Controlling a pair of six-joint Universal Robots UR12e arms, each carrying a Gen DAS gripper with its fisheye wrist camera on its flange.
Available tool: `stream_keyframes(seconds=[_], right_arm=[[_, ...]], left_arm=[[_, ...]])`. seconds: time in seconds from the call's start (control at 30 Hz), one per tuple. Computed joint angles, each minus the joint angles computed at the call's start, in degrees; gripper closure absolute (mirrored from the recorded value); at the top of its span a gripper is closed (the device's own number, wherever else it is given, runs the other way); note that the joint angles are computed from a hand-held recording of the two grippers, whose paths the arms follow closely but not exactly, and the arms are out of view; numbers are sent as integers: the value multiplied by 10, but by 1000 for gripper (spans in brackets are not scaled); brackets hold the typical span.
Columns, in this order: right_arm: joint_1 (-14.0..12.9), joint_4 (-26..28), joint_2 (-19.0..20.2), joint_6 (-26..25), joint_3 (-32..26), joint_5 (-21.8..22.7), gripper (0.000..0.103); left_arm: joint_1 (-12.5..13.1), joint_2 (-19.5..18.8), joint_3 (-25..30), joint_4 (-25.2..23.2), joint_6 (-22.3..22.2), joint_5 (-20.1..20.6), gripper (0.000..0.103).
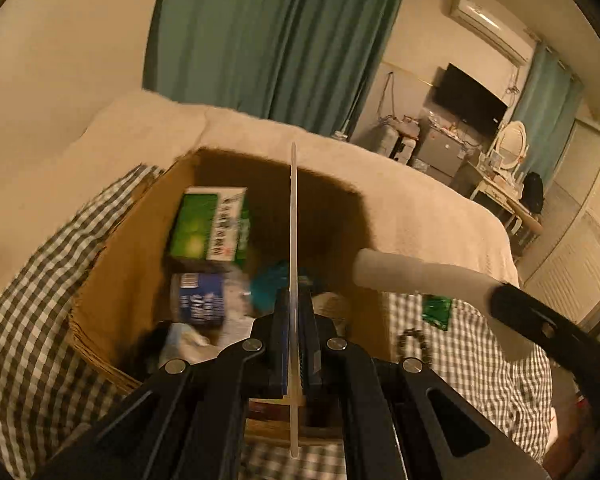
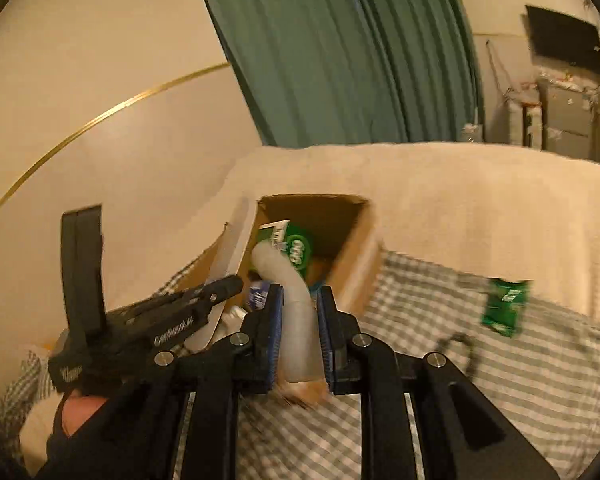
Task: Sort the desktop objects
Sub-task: 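Carry ruler and white tube into the cardboard box and release both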
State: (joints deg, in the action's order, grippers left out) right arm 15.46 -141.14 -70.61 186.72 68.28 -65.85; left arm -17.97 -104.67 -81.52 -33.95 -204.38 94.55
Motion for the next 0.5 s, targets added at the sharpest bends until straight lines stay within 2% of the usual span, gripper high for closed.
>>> stream_keyframes(seconds=[0.1,0.17,0.23,0.27,0.3,0.33,0.37,0.43,0.5], right_arm=[[12,23,40,32,-44,1,86],[19,40,61,25,-72,-6,83],[27,46,71,8,-89,-34,76],[30,42,73,4,-91,-47,56],[30,34,72,7,-89,-55,45],[30,18,68,13,-83,-63,36],[27,2,60,15,-71,-68,36],[21,-22,43,13,-47,-82,36],[9,-46,8,7,-1,-103,35]], left_arm=[[9,-5,-8,-5,13,-2,100],[10,-9,-7,-14,19,-5,100],[7,-13,-5,-18,27,7,97],[4,-13,-4,-22,33,12,92],[0,-14,0,-28,37,24,86],[-3,-15,3,-31,37,33,65],[-7,-15,6,-33,33,44,37],[-20,-12,1,-1,32,70,22],[-28,-12,4,12,42,71,19]])
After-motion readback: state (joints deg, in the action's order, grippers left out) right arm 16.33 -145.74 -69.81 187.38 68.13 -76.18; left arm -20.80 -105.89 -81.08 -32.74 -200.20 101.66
